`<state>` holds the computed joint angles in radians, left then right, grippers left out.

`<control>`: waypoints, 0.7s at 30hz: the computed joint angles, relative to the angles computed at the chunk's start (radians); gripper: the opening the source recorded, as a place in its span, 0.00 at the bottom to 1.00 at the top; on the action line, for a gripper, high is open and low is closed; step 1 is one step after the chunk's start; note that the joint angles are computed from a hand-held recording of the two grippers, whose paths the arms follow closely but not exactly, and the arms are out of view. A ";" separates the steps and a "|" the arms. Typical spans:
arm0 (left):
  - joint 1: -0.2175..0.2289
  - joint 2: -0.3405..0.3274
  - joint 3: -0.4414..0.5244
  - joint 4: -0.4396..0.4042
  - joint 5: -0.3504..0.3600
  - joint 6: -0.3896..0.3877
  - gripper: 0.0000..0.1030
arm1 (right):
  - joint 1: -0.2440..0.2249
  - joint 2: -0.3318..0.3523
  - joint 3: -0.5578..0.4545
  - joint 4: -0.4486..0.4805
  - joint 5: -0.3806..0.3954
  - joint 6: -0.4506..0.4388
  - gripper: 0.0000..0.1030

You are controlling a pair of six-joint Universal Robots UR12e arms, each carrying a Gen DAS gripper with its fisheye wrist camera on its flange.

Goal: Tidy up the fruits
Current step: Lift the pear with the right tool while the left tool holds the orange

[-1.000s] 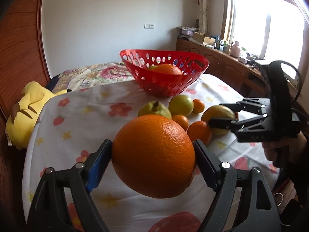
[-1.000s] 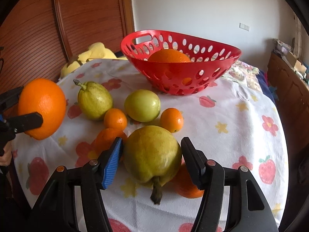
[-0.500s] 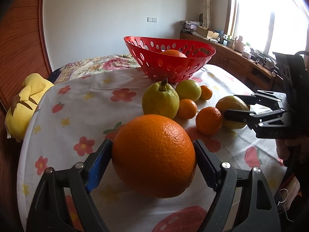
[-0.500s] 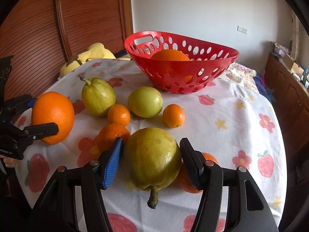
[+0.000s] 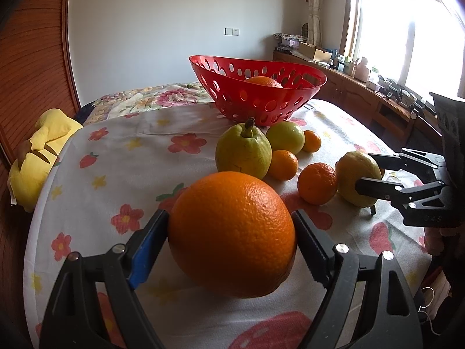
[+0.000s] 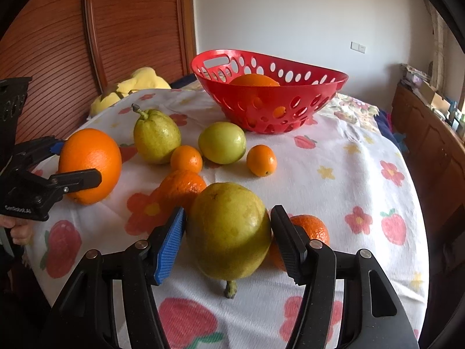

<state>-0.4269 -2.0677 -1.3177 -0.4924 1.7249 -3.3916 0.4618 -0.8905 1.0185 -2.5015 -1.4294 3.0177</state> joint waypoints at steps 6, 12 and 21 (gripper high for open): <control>-0.002 -0.006 0.008 -0.002 0.010 0.004 0.83 | -0.003 -0.003 0.006 -0.004 0.008 -0.004 0.60; -0.002 -0.007 0.009 -0.002 0.010 0.007 0.83 | 0.005 0.019 -0.032 0.023 -0.019 -0.038 0.62; -0.001 -0.009 0.014 -0.012 0.002 0.005 0.85 | 0.008 0.040 -0.068 0.050 -0.033 -0.073 0.63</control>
<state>-0.4276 -2.0770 -1.3041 -0.5049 1.7266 -3.3862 0.4693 -0.8506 0.9503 -2.4511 -1.4629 2.9450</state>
